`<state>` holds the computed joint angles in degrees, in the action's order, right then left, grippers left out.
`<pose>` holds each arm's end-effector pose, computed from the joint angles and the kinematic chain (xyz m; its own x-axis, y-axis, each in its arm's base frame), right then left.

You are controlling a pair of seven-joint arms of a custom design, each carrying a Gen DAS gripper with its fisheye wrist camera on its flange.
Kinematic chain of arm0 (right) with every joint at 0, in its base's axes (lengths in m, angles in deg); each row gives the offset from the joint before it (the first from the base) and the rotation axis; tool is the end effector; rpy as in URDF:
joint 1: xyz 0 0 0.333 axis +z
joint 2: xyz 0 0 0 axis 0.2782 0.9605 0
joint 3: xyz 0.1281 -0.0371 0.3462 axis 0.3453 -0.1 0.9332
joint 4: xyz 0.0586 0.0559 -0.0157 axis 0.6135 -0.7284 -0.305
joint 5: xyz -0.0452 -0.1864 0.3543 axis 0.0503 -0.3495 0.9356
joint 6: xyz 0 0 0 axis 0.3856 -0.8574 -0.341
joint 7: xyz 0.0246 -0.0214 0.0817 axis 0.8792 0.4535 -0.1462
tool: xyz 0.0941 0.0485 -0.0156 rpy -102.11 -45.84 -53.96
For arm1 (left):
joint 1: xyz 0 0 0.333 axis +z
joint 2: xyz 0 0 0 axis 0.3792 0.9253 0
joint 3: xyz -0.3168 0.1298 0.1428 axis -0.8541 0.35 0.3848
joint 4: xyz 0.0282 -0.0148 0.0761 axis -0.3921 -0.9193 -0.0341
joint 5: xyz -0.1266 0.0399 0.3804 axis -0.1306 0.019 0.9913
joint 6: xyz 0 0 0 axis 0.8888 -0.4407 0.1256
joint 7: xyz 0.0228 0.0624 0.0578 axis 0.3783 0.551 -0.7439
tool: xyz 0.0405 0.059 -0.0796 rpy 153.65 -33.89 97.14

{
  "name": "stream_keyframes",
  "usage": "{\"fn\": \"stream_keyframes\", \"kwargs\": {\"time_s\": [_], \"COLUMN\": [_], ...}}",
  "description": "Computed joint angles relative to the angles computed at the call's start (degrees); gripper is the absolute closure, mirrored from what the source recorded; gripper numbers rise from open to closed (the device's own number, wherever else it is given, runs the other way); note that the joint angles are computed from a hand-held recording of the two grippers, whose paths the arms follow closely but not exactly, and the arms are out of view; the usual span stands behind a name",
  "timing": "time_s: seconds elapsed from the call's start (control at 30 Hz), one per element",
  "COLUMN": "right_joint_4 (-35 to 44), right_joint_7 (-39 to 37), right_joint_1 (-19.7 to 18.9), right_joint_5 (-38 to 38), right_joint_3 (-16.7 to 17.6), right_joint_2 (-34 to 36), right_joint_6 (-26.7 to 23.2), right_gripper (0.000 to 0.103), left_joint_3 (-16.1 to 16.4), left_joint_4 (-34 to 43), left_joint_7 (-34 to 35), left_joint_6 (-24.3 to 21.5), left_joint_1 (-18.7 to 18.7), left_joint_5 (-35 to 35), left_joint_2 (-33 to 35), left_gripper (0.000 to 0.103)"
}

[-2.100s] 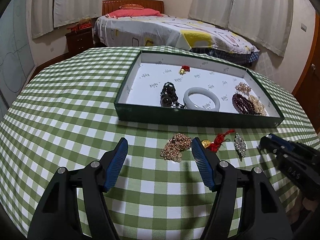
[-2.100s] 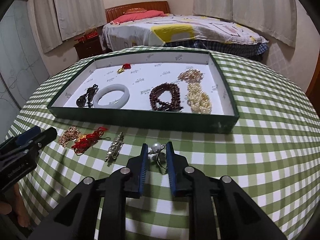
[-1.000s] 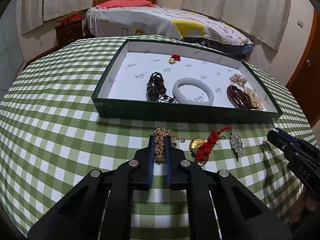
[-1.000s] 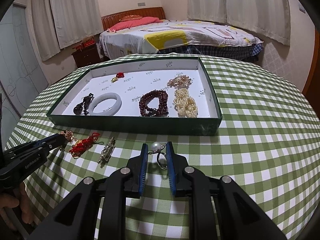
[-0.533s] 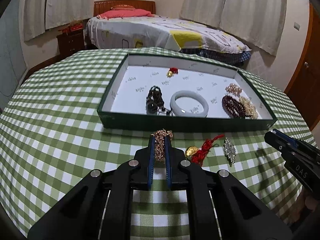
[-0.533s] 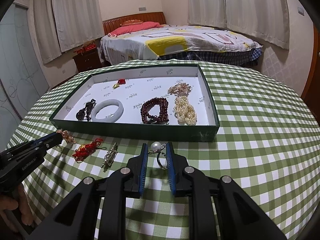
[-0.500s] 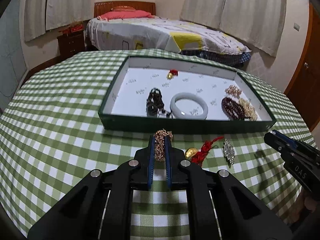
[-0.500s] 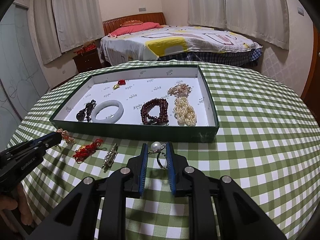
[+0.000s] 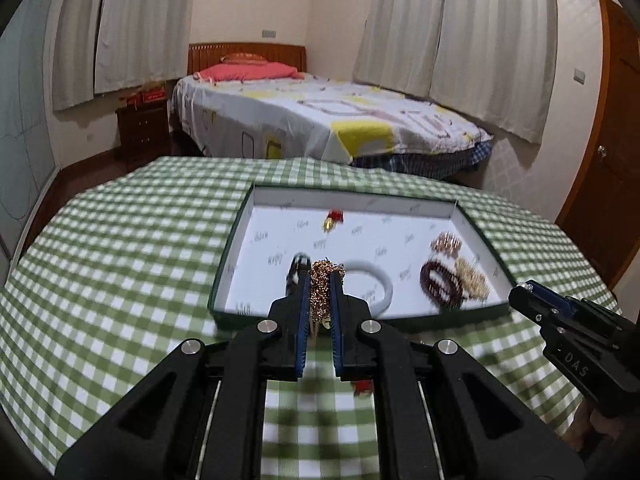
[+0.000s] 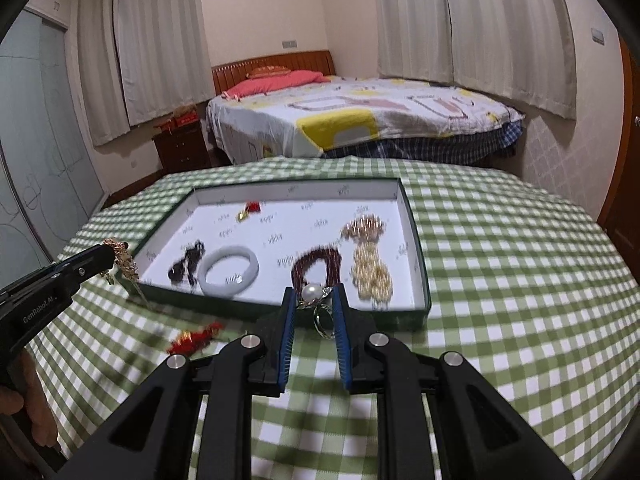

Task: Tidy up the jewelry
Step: 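Carry the ring and gold chain with both tools into the green box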

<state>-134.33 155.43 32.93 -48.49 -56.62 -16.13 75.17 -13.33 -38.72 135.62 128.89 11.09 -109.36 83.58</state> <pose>0.5911 0.2168 0.5377 -0.3264 -0.9392 -0.1064 -0.5325 0.2757 -0.8003 0.6560 -0.2731 0.5805 -0.5032 -0.8578 0.1047 -0.5396 0.2173 -0.8134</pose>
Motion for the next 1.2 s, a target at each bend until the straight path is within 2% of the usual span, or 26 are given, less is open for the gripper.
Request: {"fn": "stream_keyframes", "kwargs": {"time_s": [0.27, 0.53, 0.77, 1.0, 1.2], "right_joint_4": [6.6, 13.3, 17.4, 19.7, 21.3], "right_joint_7": [0.4, -2.1, -7.8, -17.8, -24.0], "right_joint_1": [-0.3, 0.1, -0.2, -0.8, -0.6], "right_joint_5": [-5.1, -4.6, 2.8, 14.7, 21.5], "right_joint_3": [-1.6, -4.4, -6.4, -6.7, -6.8], "right_joint_2": [3.5, 9.7, 15.0, 18.1, 19.4], "right_joint_6": [1.2, 2.9, 4.3, 3.5, 1.1], "right_gripper": [0.084, 0.084, 0.084, 0.084, 0.084], "left_joint_3": [0.6, 4.9, 7.7, 8.2, 7.7], "left_joint_4": [6.9, 18.3, 30.1, 41.6, 47.1], "left_joint_7": [-1.0, -7.1, -12.3, -15.3, -15.5], "left_joint_6": [2.0, -0.4, -7.2, -17.5, -23.1], "left_joint_1": [-1.8, -6.0, -8.5, -8.9, -8.8], "left_joint_5": [2.3, 9.5, 15.4, 18.7, 20.3], "left_joint_2": [4.3, 12.8, 21.6, 29.0, 32.1], "left_gripper": [0.093, 0.093, 0.093, 0.093, 0.093]}}
